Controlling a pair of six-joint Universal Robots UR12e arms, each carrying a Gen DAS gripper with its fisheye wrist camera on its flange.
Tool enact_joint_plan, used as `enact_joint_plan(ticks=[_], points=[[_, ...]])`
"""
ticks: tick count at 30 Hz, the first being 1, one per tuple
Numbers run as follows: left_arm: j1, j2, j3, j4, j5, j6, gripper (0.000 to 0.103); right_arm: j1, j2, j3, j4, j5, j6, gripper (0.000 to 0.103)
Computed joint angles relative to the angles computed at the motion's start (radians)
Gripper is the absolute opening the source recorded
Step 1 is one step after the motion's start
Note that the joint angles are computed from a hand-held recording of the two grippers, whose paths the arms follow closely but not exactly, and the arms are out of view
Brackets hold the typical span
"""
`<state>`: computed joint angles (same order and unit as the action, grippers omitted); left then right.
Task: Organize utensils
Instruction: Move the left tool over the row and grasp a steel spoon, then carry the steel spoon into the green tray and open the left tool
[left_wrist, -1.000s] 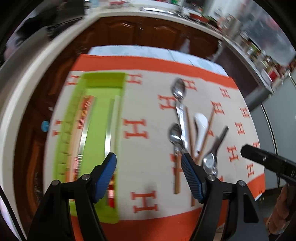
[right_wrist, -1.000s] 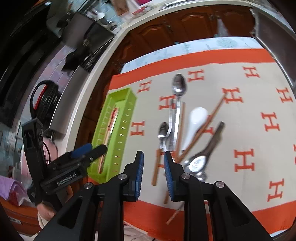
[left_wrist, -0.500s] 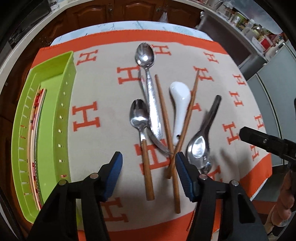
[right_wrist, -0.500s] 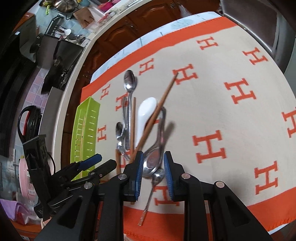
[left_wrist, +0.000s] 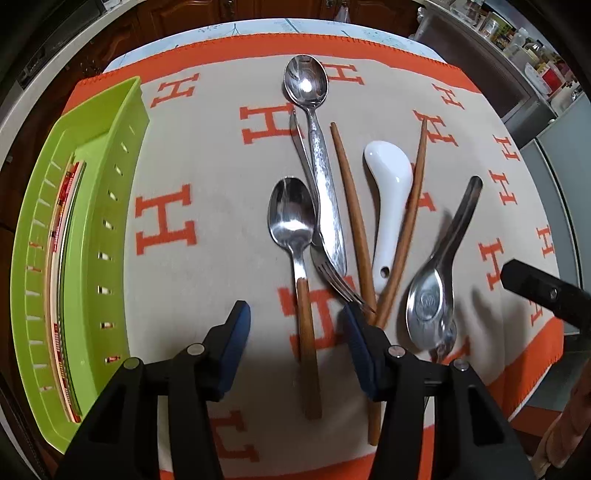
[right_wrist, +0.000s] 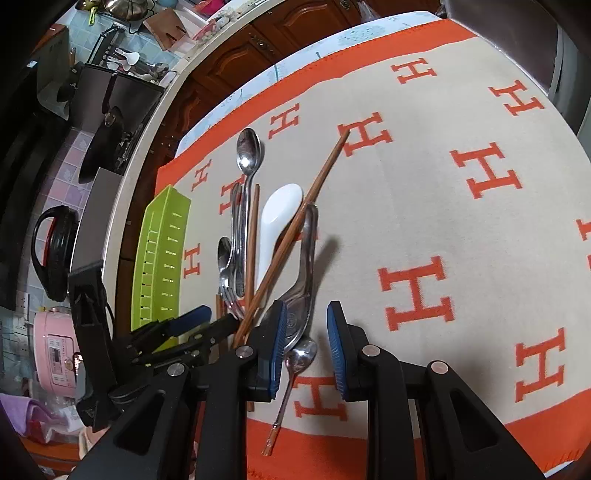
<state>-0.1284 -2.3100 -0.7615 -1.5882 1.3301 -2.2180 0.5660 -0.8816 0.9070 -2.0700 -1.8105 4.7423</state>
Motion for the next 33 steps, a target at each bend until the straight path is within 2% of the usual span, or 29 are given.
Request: enact_joint_plan(ticks=[3,4,6,7,9,13,21,29,33], points=[[-0.007,0.008,-0.023,0.044,0.010,0.007,0.049,-0.001,0.000,0.004,-0.001,0.002,0.006,0.023],[-0.010,0.011,-0.028,0.058,0.015,0.007,0.044,-0.001,-0.002,0.008,-0.002,0.002,0.007,0.023],[-0.011,0.011,-0.033,0.079,0.007,-0.003,0.021,-0.001,-0.004,0.013,-0.006,0.003,0.008,0.023],[-0.010,0.002,-0.014,0.055,-0.003,-0.006,0.006,-0.001,-0.004,0.013,-0.006,0.003,0.009,0.023],[-0.006,-0.023,0.037,-0.010,-0.031,-0.037,0.005,-0.001,-0.004,0.018,-0.015,0.003,0.010,0.023],[0.004,-0.036,0.058,-0.039,-0.064,-0.056,0.004,-0.003,-0.004,0.026,-0.033,0.007,0.005,0.023],[0.035,0.001,0.014,-0.021,-0.087,-0.040,0.004,-0.004,-0.005,0.045,-0.077,0.011,-0.008,0.023],[0.074,0.034,0.006,0.032,-0.174,-0.023,0.004,-0.009,0.018,0.020,-0.058,0.033,-0.033,0.023],[0.076,0.030,0.013,0.034,-0.162,-0.024,0.004,-0.011,0.039,-0.014,-0.037,0.038,-0.050,0.023]])
